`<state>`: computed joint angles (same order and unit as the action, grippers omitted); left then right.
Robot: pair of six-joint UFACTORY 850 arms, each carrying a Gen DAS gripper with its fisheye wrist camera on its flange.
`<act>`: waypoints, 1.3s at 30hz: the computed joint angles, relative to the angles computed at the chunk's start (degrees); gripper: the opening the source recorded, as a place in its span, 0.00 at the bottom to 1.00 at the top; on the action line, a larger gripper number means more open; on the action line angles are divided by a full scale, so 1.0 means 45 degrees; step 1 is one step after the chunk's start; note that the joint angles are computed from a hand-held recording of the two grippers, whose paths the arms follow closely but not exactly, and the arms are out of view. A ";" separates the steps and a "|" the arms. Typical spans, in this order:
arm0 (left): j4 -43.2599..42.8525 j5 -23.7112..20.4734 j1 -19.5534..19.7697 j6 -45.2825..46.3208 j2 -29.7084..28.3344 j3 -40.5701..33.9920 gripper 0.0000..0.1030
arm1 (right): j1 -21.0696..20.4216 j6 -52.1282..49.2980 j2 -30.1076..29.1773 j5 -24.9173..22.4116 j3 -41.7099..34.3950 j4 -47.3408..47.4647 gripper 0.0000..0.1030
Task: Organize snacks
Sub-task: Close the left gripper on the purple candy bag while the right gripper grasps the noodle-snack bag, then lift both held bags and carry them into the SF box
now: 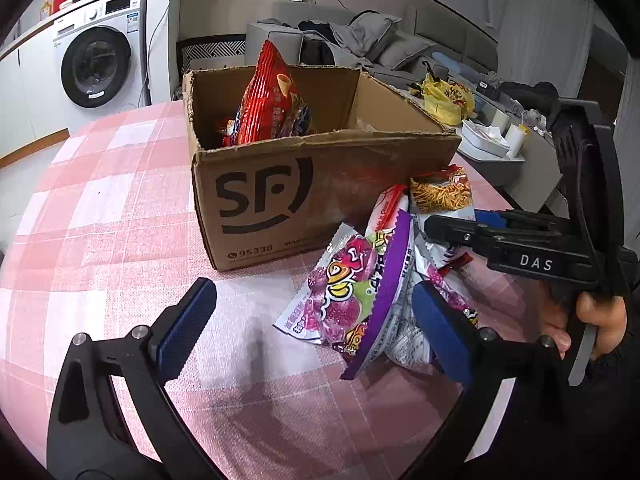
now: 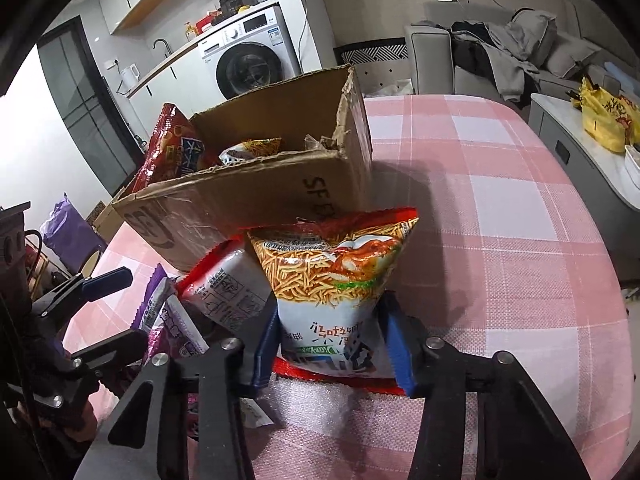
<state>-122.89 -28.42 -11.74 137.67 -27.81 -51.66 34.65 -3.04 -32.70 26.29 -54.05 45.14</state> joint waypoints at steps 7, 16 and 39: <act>0.0815 0.0073 -0.0108 -0.0731 -0.0326 -0.0276 0.93 | 0.0019 0.0499 0.0189 0.0143 0.0199 -0.0492 0.43; 0.1796 -0.0526 -0.0008 -0.1949 -0.0928 -0.0799 0.68 | 0.0035 0.0842 0.0232 0.0160 0.0279 -0.0934 0.43; 0.1407 -0.1793 0.0653 -0.0789 -0.0322 -0.0090 0.35 | 0.0390 0.0478 0.0686 0.0843 0.0540 -0.0777 0.42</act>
<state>-116.56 -36.49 -8.80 134.12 -29.26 -52.07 36.40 -0.89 -29.61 30.08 -51.62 41.64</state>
